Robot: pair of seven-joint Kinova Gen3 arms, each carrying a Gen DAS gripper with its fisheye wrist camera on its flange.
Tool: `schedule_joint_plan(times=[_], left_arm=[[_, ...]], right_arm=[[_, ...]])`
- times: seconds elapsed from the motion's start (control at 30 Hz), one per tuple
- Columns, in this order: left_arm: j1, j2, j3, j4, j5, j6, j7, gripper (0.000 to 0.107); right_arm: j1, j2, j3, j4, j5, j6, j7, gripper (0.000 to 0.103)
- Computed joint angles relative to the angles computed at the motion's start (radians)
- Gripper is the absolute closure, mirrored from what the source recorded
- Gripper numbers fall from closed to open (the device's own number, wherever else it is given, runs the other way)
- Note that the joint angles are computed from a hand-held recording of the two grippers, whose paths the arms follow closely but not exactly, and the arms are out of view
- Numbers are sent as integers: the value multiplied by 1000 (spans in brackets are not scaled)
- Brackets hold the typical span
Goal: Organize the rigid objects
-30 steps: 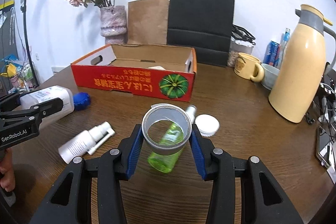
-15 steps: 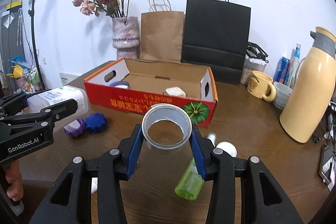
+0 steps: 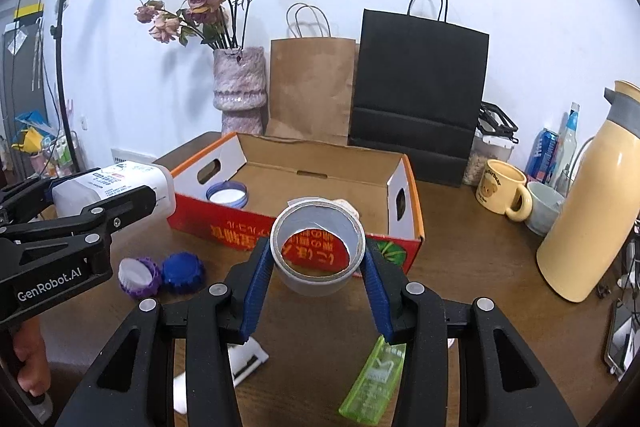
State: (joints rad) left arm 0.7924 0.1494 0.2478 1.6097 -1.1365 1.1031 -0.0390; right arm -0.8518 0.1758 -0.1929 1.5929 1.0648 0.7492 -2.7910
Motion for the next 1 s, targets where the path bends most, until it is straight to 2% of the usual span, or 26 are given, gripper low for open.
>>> schedule_joint_plan(times=[0.53, 1.0], left_arm=[[-40, 23, -44, -63, 4, -51, -14, 46], [-75, 59, -90, -112, 26, -79, -29, 46]], right_arm=[[-1, 69, 57, -125, -29, -20, 59, 55], [0, 149, 122, -245, -156, -49, 189, 55]])
